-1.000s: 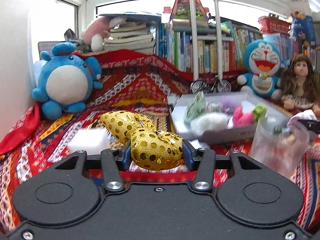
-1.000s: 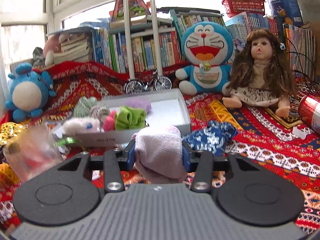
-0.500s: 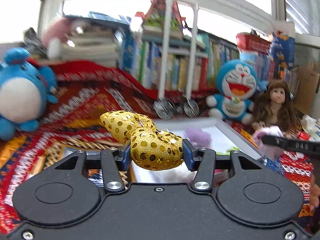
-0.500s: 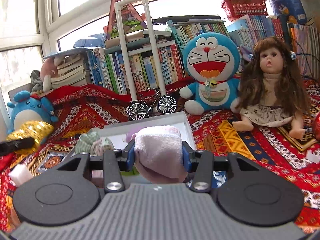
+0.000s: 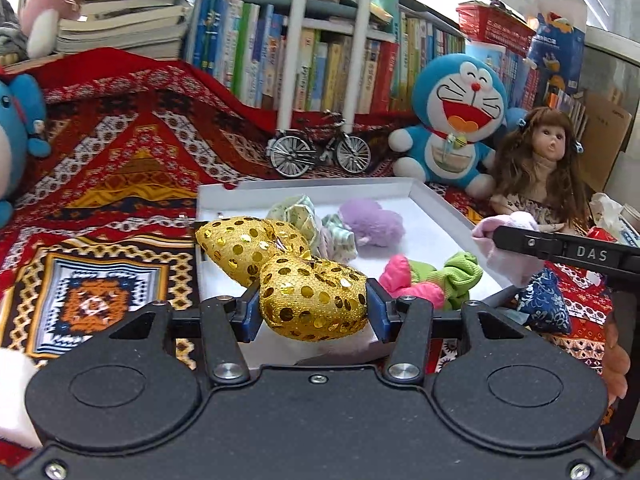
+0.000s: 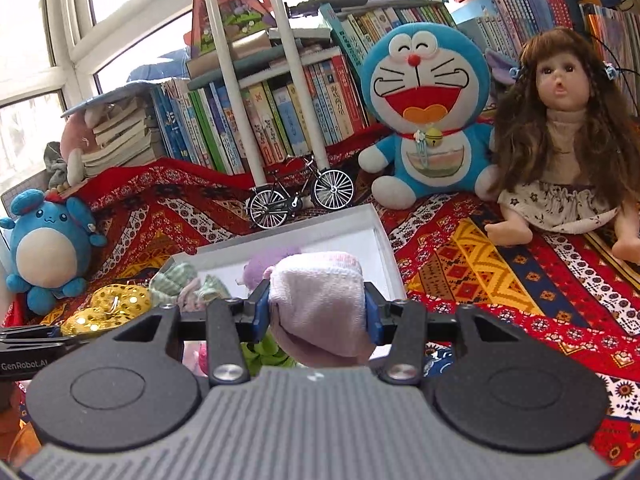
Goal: Organize soft objects
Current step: 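Lift and carry the heart and pink towel over the white box, then open both grippers to drop the heart and towel into the box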
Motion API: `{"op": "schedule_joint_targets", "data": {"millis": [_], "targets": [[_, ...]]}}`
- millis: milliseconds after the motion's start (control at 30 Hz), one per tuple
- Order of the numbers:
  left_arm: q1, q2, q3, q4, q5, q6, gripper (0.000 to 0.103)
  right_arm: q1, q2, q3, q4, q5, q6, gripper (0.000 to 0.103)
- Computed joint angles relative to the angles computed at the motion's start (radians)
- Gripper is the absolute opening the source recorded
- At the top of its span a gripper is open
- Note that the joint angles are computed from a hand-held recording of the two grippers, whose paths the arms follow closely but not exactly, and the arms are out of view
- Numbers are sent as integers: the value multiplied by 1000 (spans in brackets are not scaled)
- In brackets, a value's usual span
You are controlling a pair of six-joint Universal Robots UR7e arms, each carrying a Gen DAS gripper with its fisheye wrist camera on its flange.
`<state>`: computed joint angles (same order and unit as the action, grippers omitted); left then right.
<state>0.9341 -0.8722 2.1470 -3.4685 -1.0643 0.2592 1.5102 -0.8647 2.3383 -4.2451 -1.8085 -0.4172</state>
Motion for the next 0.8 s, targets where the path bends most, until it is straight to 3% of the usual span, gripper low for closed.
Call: {"op": "schedule_joint_targets", "data": {"millis": [133, 567, 800], "targets": [[12, 14, -34, 51, -39, -9, 49, -3, 1, -11, 18, -3, -1, 51], [26, 54, -87, 76, -32, -13, 51, -16, 12, -45, 69, 0, 29, 51], [23, 62, -77, 46, -20, -4, 59, -24, 18, -51, 99, -9, 49, 52]]}}
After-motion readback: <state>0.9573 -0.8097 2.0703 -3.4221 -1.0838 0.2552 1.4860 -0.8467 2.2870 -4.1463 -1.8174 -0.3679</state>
